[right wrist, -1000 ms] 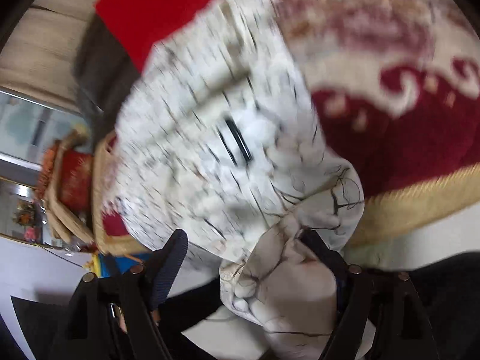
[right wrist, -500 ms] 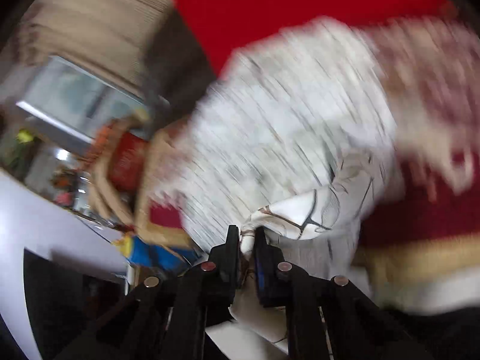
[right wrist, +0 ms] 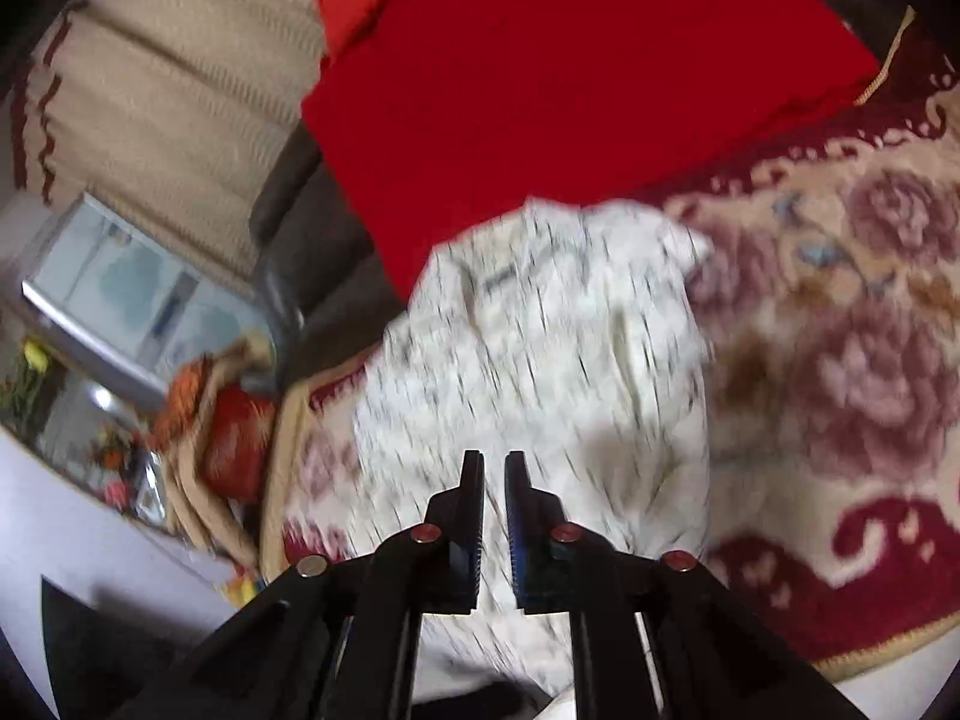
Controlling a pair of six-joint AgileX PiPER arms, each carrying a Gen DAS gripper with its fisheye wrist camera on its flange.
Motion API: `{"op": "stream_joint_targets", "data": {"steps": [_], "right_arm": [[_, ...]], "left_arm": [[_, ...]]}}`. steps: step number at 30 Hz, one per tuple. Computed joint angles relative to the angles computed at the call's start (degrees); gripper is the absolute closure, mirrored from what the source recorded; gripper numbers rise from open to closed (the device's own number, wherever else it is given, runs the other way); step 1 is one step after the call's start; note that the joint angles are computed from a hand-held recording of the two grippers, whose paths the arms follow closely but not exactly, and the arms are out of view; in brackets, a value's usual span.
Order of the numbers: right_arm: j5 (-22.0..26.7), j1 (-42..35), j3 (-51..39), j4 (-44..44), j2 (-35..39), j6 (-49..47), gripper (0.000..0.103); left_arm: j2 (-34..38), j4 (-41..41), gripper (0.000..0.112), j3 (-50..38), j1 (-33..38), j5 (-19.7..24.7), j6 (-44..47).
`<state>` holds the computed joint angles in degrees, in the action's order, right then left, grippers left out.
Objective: Fold large clothes
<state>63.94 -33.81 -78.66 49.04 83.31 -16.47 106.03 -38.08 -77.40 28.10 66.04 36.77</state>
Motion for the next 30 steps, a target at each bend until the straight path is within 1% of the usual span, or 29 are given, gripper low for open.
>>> {"op": "stream_joint_targets", "data": {"steps": [1,2,4,6,7,8,9,11,12,13,14,16,18,20,22,23,24,27,28,29,30], "right_arm": [[0.30,-0.38,3.15,0.63,-1.71,-2.43,0.093],[-0.56,-1.47,8.59,2.60,-4.95,-6.01,0.093],[-1.96,-2.15,13.96,1.26,-8.11,-7.98,0.092],[-3.77,-2.24,19.63,-0.88,-11.73,-9.79,0.081],[-4.42,-2.95,22.75,-0.38,-13.37,-11.44,0.049],[-3.84,-4.94,26.29,0.33,-15.10,-13.26,0.016],[-2.23,-7.74,28.65,0.96,-15.97,-14.68,0.009],[0.38,-13.54,34.86,3.62,-17.49,-18.71,0.009],[0.72,-14.89,37.20,2.46,-17.35,-19.79,0.009],[-0.40,-15.03,38.58,0.56,-17.61,-19.86,0.009],[-3.48,-14.20,41.19,-2.01,-18.42,-20.02,0.009],[-7.19,-12.89,44.99,-3.95,-16.72,-22.35,0.009],[-10.55,-10.89,46.99,-4.56,-14.24,-22.46,0.009],[-14.77,-6.80,47.81,-4.90,-11.12,-22.62,0.009],[-20.35,-1.69,48.33,-4.56,-9.36,-24.36,0.009],[-22.13,0.11,48.33,-4.83,-8.94,-24.62,0.009],[-23.72,2.20,48.24,-5.02,-8.38,-25.01,0.009],[-25.26,4.79,49.05,-2.10,-7.95,-29.33,0.011],[-25.87,5.49,49.64,-1.06,-8.69,-30.72,0.018],[-26.29,5.96,50.04,-0.49,-9.53,-31.50,0.034],[-26.66,6.54,49.90,-1.19,-9.69,-30.58,0.040]], "left_arm": [[-0.52,0.48,0.055,-0.70,-0.47,0.77,-1.37],[-0.59,0.66,0.055,-0.68,-0.62,1.06,-1.61],[-1.03,1.12,0.055,-0.60,-1.07,1.49,-2.18],[-2.11,1.04,0.055,0.71,-1.67,0.84,-2.23],[-2.64,0.98,0.055,1.23,-2.32,0.39,-2.70],[-2.96,1.13,0.053,1.42,-2.49,0.31,-2.98],[-3.15,1.13,0.049,2.30,-2.88,-0.58,-3.04],[-3.64,1.89,0.046,2.94,-3.69,-1.14,-4.32],[-3.71,2.01,0.043,3.93,-4.50,-1.99,-4.57],[-3.60,3.35,0.040,4.07,-5.12,-1.77,-5.30],[-3.11,4.72,0.035,4.24,-6.10,-2.45,-6.32],[-2.85,6.81,0.035,4.77,-6.77,-2.95,-8.08],[-2.35,7.42,0.035,4.92,-6.74,-3.08,-10.04],[-1.91,7.36,0.035,4.91,-6.83,-3.21,-11.15],[-2.27,7.91,0.035,5.63,-7.75,-4.66,-11.22],[-2.41,8.25,0.035,5.90,-8.18,-5.54,-10.67],[-2.57,8.21,0.035,6.38,-8.33,-6.47,-9.13],[-3.61,8.55,0.035,7.70,-9.88,-9.09,-6.74],[-3.86,8.29,0.035,8.11,-10.30,-9.67,-5.97],[-4.21,7.96,0.035,8.29,-10.65,-9.86,-5.30],[-4.81,7.52,0.035,8.92,-11.30,-10.46,-4.35]]}}
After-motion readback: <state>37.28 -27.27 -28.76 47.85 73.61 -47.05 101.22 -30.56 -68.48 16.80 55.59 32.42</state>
